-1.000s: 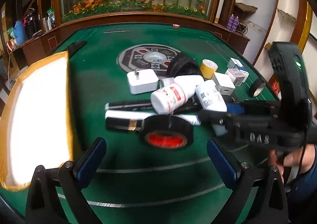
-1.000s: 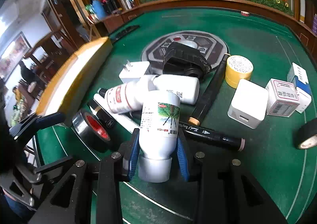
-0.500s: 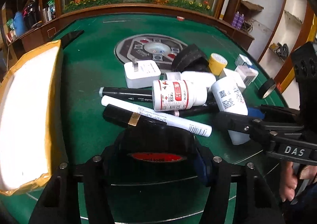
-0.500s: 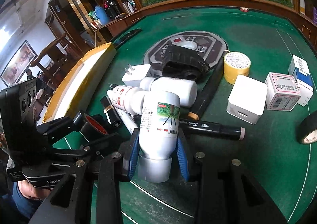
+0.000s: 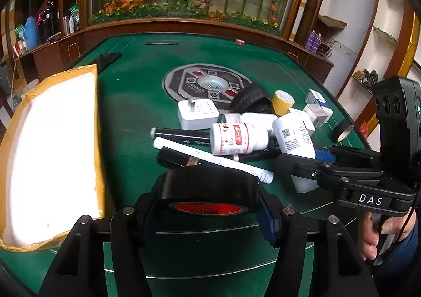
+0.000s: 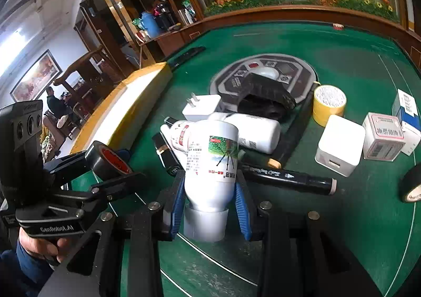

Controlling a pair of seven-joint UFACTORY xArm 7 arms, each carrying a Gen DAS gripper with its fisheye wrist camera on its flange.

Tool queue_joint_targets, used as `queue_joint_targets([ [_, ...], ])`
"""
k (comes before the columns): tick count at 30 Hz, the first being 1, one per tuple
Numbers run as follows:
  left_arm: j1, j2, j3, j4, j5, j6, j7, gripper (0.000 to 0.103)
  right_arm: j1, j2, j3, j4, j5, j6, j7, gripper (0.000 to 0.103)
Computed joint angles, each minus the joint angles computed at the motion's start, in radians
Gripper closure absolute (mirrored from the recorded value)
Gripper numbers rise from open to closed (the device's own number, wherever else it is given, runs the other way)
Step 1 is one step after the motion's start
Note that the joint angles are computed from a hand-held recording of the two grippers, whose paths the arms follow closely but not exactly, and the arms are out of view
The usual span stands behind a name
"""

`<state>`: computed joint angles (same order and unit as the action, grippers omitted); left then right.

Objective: Organize rigid objects
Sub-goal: 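Grasp the black tape roll with the left tool while the right tool holds the bottle, then carry the tape roll and bottle into the white tray and open both tools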

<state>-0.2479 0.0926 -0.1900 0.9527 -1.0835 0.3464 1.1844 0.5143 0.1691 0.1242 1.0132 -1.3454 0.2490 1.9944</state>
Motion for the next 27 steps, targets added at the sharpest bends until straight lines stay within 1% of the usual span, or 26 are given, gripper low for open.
queue_joint_targets([
  [9,0.021,-0.025,0.024,0.002,-0.064,0.019,0.041,0.037,0.002,0.000,0.006,0.016,-0.077,0.013,0.046,0.069],
  [17,0.045,-0.036,0.051,0.010,-0.119,0.041,0.069,0.037,0.000,0.008,0.012,0.029,-0.119,0.014,0.072,0.069],
  [25,0.078,-0.035,0.076,0.033,-0.134,0.059,0.063,0.037,-0.006,0.022,0.016,0.060,-0.179,-0.022,0.146,0.069],
  [27,0.087,-0.031,0.080,0.039,-0.136,0.056,0.064,0.037,-0.005,0.024,0.022,0.071,-0.174,-0.020,0.139,0.069],
])
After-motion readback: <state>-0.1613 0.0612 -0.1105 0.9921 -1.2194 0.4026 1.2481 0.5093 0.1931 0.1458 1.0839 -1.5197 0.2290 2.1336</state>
